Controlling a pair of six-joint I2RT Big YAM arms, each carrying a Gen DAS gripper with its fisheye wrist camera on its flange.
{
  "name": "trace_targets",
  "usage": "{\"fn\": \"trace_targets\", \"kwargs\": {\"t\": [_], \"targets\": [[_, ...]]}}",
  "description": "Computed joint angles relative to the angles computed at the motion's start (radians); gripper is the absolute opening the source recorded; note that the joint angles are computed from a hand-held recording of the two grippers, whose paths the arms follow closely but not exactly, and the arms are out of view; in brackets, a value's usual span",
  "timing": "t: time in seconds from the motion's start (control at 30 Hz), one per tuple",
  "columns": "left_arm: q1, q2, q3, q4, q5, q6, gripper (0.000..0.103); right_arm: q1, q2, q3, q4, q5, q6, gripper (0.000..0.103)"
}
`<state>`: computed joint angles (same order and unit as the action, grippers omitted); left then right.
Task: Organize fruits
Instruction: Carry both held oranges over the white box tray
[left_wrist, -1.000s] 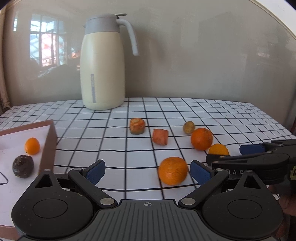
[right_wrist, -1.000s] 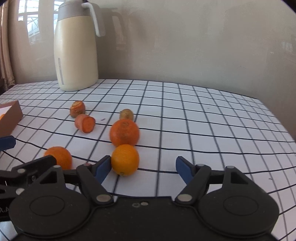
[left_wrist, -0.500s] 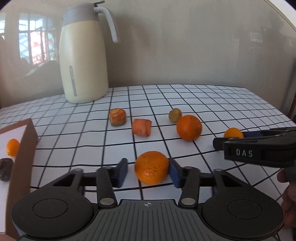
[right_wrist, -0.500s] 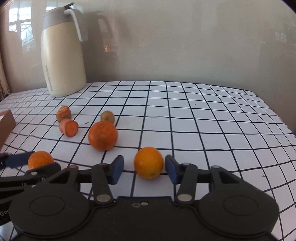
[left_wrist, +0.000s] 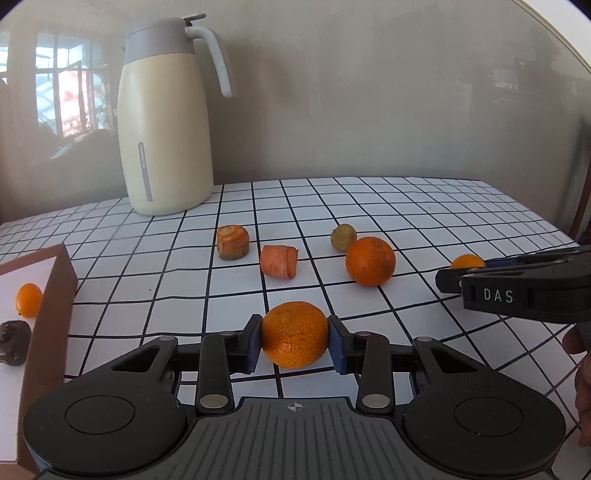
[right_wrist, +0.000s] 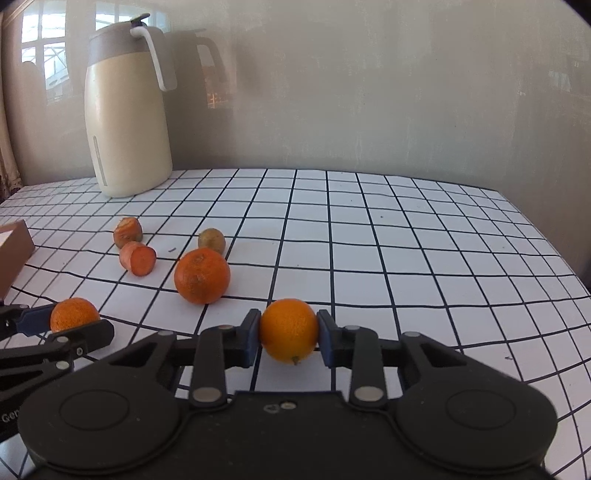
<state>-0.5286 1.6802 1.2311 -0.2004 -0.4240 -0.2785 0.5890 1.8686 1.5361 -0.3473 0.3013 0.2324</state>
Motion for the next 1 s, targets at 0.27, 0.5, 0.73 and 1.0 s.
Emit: {"fn": "trace_targets", "kwargs": {"t": [0.27, 0.5, 0.73, 1.0], "targets": [[-0.007, -0.063, -0.047, 0.018, -0.018, 0.007, 0.037, 0.020, -0.054, -0.048, 0.027, 0.023, -0.005, 0.024], [-0.015, -0.136, -0.100, 0.026, -0.032, 0.016, 0.037, 0.047, -0.101, -0.086, 0.051, 0.044, -0.016, 0.024], [-0.023, -0.219, -0.163, 0.037, -0.052, 0.027, 0.037, 0.082, -0.128, -0.101, 0.062, 0.058, -0.018, 0.024], [-0.025, -0.307, -0.224, 0.050, -0.100, 0.048, 0.037, 0.122, -0.162, -0.125, 0.079, 0.076, -0.012, 0.024]]}}
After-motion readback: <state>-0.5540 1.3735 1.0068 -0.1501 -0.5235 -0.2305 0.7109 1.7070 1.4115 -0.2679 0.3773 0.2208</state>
